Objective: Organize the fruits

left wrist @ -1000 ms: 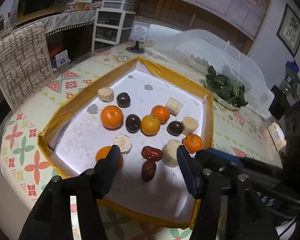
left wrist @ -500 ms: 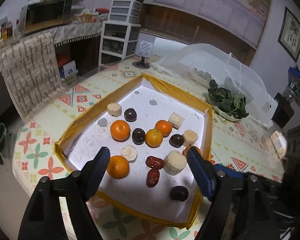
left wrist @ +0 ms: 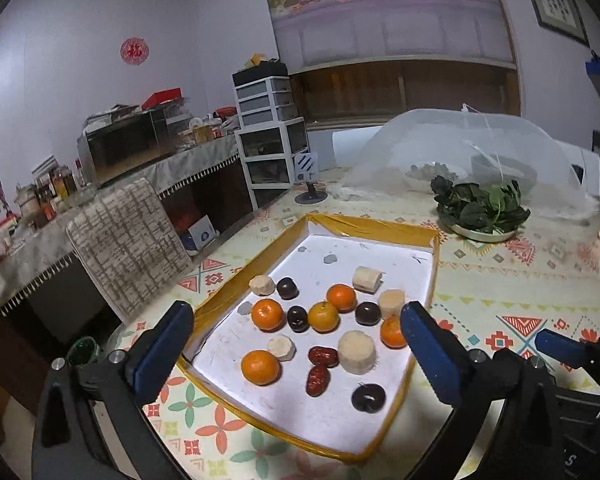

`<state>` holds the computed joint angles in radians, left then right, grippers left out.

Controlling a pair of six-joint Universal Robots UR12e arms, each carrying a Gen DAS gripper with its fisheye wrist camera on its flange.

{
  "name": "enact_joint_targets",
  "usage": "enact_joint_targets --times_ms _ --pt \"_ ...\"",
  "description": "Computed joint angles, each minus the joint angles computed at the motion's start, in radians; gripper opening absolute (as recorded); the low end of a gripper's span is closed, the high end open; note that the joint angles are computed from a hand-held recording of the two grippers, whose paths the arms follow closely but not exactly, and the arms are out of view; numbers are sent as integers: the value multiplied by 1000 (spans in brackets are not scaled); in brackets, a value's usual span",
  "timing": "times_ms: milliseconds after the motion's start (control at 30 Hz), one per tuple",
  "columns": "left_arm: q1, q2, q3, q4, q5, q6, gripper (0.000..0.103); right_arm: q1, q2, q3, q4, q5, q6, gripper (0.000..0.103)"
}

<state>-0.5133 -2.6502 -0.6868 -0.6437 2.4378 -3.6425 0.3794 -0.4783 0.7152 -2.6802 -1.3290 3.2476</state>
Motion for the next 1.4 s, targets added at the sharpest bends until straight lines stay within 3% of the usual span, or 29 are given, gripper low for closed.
enact_joint_targets --times_ms 400,1400 --pt "5 4 9 -62 -160 -67 103 -11 -41 92 -51 -32 8 67" --pt "12 13 -22 -13 -196 -90 103 4 -26 69 -9 -60 -26 69"
